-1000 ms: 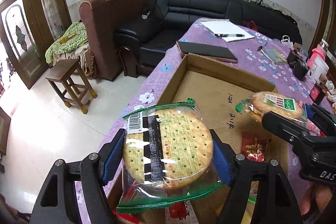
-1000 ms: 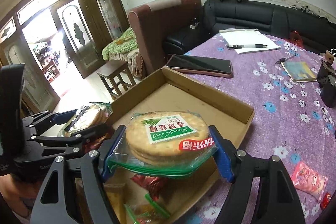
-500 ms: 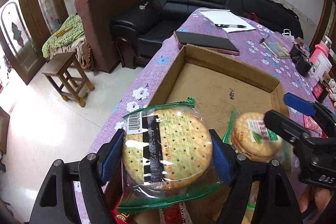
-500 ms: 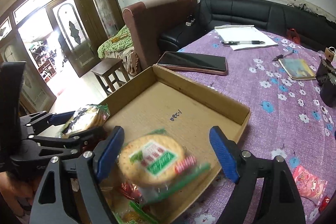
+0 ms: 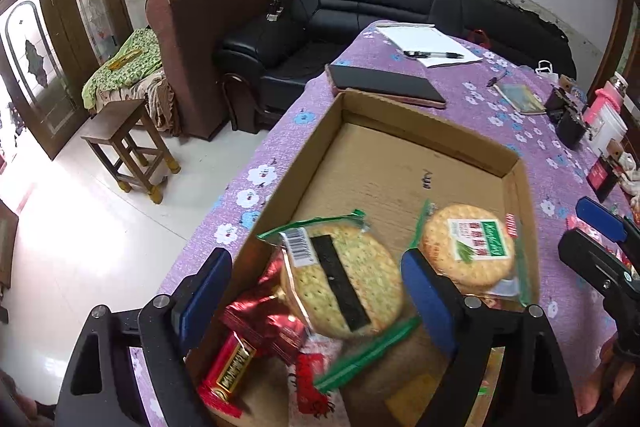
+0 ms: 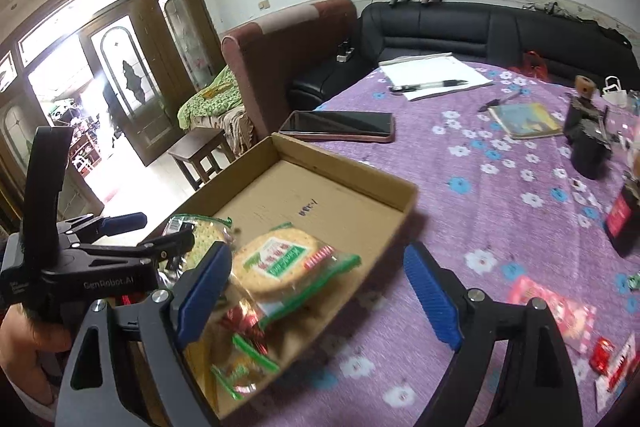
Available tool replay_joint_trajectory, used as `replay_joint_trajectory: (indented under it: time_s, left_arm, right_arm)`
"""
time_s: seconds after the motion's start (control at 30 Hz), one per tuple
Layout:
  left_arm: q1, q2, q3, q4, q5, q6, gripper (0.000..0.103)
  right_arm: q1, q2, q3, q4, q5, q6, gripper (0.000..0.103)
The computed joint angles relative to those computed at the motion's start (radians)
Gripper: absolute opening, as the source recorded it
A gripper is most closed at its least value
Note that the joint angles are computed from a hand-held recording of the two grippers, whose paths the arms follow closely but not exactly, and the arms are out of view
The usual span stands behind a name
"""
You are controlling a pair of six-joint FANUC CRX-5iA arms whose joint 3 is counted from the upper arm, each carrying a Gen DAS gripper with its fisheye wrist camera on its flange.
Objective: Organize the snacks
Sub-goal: 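Carry both cracker packs over the cardboard box and open both tools, then move both tools back over the remaining snacks on the table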
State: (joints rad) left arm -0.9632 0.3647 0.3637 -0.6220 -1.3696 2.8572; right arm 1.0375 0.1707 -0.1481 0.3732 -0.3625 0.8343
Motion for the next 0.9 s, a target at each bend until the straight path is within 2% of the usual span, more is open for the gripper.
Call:
replay_joint_trajectory:
  time_s: [0.37,0.73,0.9]
  left_arm:
    - [-0.061,0.068,0.125,-0.024,-0.042,-0.038,0.090]
    - [-0.125,0.190,0.322,-0.055,-0.093,-0.113,0.091]
    - [-0.148,0.241,0.398,-0.070,-0.106,-0.136,0.092]
  right_arm:
    - [-0.042,-0.172,-0.251,0.271,0.065,-0.312,0.098]
    - [-0.107,-0.327,-0.440,0.412,0.077,-0.498,0.100]
    - [-0.133,-0.392,-0.502,0.434,0.063,-0.525,0.100]
